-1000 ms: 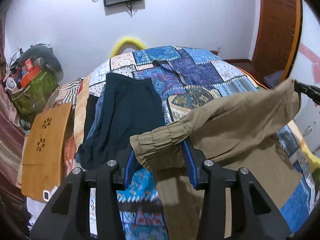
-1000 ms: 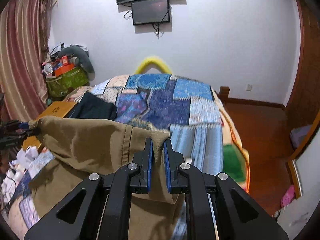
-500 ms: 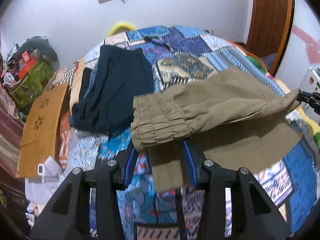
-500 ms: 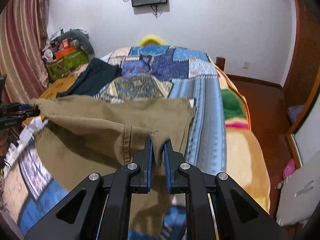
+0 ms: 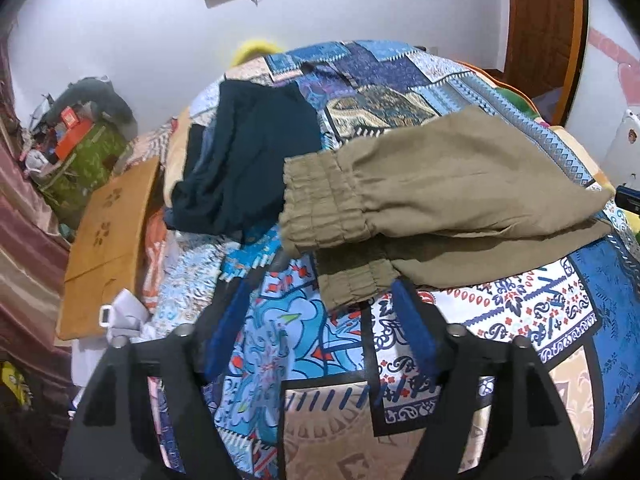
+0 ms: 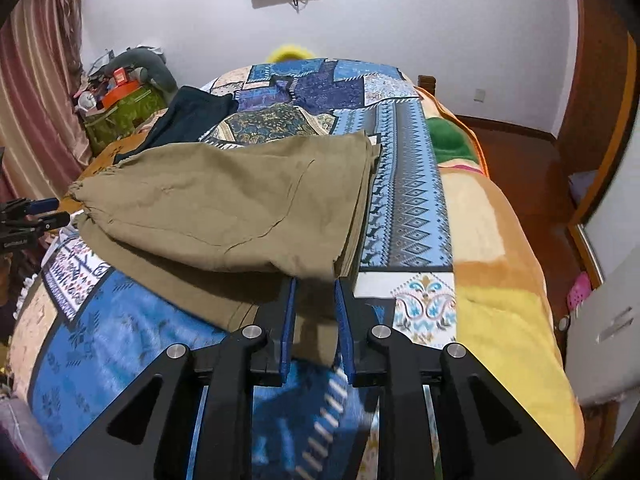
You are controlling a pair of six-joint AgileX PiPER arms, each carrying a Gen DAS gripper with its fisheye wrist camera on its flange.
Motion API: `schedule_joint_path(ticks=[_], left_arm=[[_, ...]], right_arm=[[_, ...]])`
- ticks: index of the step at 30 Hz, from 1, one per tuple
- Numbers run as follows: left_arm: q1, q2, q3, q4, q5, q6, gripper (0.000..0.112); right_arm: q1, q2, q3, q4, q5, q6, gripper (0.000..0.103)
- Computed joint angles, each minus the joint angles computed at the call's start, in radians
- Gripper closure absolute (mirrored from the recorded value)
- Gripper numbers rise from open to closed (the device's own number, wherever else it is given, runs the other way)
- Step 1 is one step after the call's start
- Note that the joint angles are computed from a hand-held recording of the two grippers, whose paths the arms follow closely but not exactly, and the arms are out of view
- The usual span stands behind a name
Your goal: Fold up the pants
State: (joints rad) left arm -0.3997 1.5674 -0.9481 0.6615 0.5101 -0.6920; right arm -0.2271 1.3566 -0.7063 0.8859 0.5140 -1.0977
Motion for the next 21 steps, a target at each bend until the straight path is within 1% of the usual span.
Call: schedule_joint_path(ticks=[1,3,4,5,9,11,16,18,20,21], left_arm=[[-0.010,-0.004,-0.005,0.019,0.013,-0.014,0.030],[-0.036,-0.008,-0.015,0.080,0.037,-0.057,0.022],[-0.044,-0.008,-0.017,0.101,0.040,-0.069,0.021],[-0.054,-0.003,-0.026,0.113,0.040,-0.066,0.021],[-0.074,0.061,-0.106,0.051,0.052,0.058,0.020],[-0.092,0.113,-0.161,0.024,0.070,0.125,0.020],[-0.142,0.213,-0.244,0.000,0.099,0.246,0.020],[-0.161,0.250,-0.274,0.003,0.114,0.283,0.020],[-0.179,0.275,-0.300,0.035,0.120,0.283,0.020],[-0.179,0.283,-0.315,0.017,0.120,0.310,0.020]], right_arm=[[-0.006,-0.017,0.003,0.001,0.010,0.001,0.083],[0.000,-0.049,0.006,-0.002,0.010,0.007,0.073],[0.010,-0.059,0.007,-0.004,0.002,0.007,0.070],[0.023,-0.068,0.010,-0.004,-0.007,0.006,0.063],[0.093,-0.066,-0.010,0.000,-0.026,0.012,0.044],[0.123,-0.048,-0.019,0.015,-0.036,-0.002,0.041],[0.217,0.023,-0.050,0.029,-0.059,-0.008,0.041],[0.246,0.062,-0.067,0.040,-0.052,-0.018,0.041],[0.274,0.087,-0.073,0.026,-0.060,-0.001,0.041],[0.291,0.106,-0.081,0.015,-0.066,0.010,0.041]])
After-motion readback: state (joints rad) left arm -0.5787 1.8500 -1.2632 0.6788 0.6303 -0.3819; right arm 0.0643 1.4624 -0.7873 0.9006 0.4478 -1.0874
